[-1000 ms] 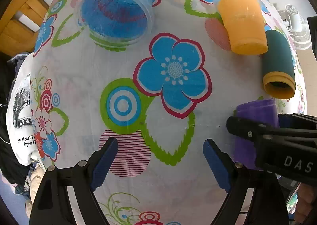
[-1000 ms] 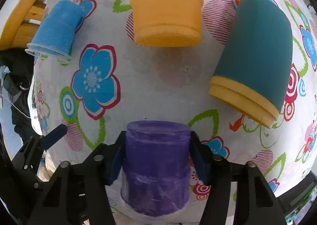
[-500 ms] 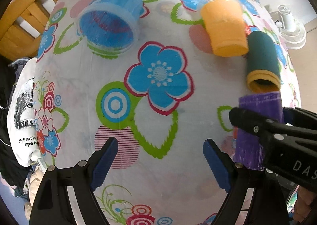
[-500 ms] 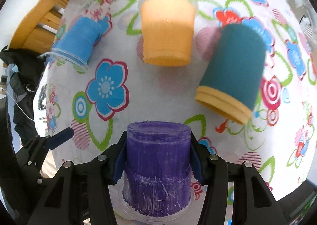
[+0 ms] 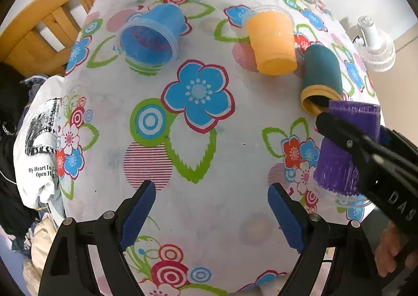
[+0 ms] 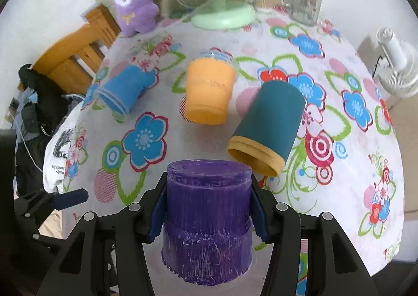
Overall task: Flip cup upside down
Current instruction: 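Lift the purple cup with the right gripper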
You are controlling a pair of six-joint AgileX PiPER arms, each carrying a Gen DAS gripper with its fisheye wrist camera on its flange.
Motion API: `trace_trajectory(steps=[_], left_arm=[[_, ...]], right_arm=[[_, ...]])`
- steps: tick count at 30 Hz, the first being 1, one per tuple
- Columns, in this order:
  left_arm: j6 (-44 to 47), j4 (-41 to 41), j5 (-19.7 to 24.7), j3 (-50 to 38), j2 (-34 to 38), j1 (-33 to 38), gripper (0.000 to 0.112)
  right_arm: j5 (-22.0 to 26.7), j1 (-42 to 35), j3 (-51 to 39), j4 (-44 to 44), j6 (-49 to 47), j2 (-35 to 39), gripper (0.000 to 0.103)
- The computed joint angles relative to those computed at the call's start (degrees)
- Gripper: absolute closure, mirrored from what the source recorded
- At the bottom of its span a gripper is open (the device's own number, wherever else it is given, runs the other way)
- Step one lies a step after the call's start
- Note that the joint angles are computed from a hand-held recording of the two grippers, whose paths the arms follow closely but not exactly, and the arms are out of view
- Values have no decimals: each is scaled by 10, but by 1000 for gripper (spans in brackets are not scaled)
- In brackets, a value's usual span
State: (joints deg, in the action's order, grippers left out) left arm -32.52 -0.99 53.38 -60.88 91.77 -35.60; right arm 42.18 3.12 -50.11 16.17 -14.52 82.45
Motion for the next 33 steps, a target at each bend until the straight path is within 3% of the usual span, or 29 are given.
trace_trajectory(steps=[6,16,25,33], left_arm=[[-45,14,-34,7,-11,-24,23],[-85,22,-80,32,-5,-74,23],[-163,97,-102,62,-6,-129,23],[-174,107,-118,75,0,-132,23]], right_arm=[[-73,-14,74,37,-73,-63,45],[-126,-75,164,192,-279,-125,45],[-168,-112,244,387,-520,-155,45],[-198,-119,294,605,-756,-154,45]])
